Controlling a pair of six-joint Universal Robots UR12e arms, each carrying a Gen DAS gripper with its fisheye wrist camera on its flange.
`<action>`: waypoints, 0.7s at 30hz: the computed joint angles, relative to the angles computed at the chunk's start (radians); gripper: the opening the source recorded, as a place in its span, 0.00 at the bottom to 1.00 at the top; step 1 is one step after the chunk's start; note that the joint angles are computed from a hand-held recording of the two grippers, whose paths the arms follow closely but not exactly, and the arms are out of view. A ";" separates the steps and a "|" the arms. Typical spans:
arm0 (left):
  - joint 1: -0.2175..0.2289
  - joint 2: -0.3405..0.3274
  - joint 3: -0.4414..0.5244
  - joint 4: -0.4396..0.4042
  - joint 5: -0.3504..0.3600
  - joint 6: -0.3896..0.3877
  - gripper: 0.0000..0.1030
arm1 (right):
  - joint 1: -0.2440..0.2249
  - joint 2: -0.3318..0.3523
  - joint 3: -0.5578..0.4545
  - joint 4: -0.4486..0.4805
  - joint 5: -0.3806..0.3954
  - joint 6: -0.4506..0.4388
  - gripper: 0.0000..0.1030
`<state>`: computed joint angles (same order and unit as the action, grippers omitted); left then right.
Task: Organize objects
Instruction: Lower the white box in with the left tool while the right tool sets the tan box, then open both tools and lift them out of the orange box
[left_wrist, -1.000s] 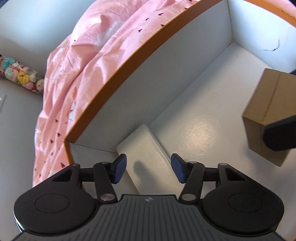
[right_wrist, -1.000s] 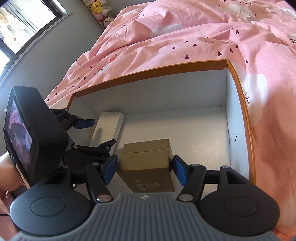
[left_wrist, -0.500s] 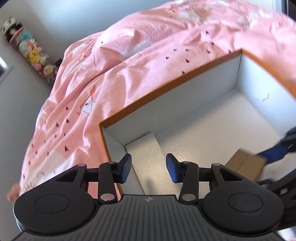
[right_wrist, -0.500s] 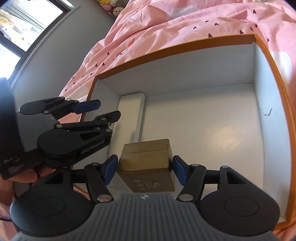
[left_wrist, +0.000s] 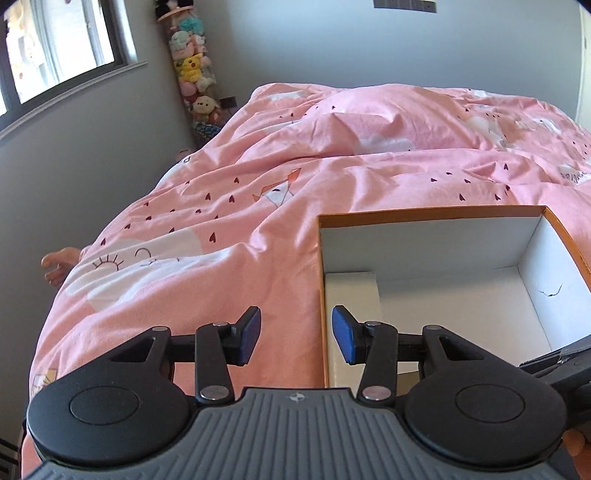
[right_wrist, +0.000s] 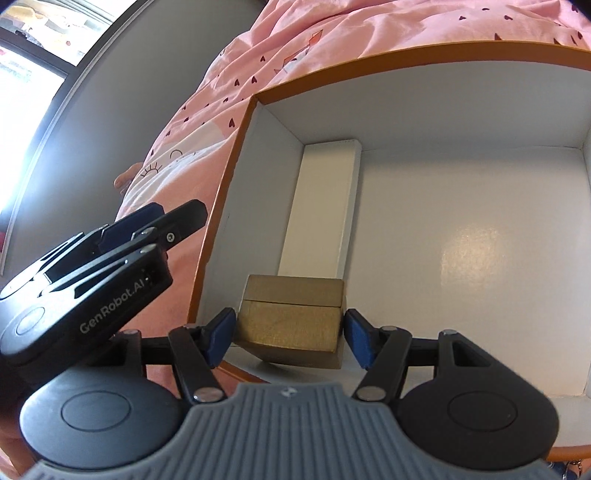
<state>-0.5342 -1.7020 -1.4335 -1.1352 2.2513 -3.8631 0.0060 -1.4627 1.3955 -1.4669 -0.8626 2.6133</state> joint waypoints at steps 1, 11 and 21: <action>0.002 0.005 -0.007 -0.003 -0.002 -0.020 0.51 | 0.006 0.003 -0.004 0.012 -0.007 -0.005 0.64; 0.001 0.030 -0.056 0.038 -0.010 -0.112 0.56 | 0.050 0.003 0.011 -0.009 -0.085 0.005 0.65; 0.004 0.044 -0.077 0.082 -0.044 -0.108 0.57 | 0.036 -0.009 0.011 0.006 -0.048 -0.005 0.44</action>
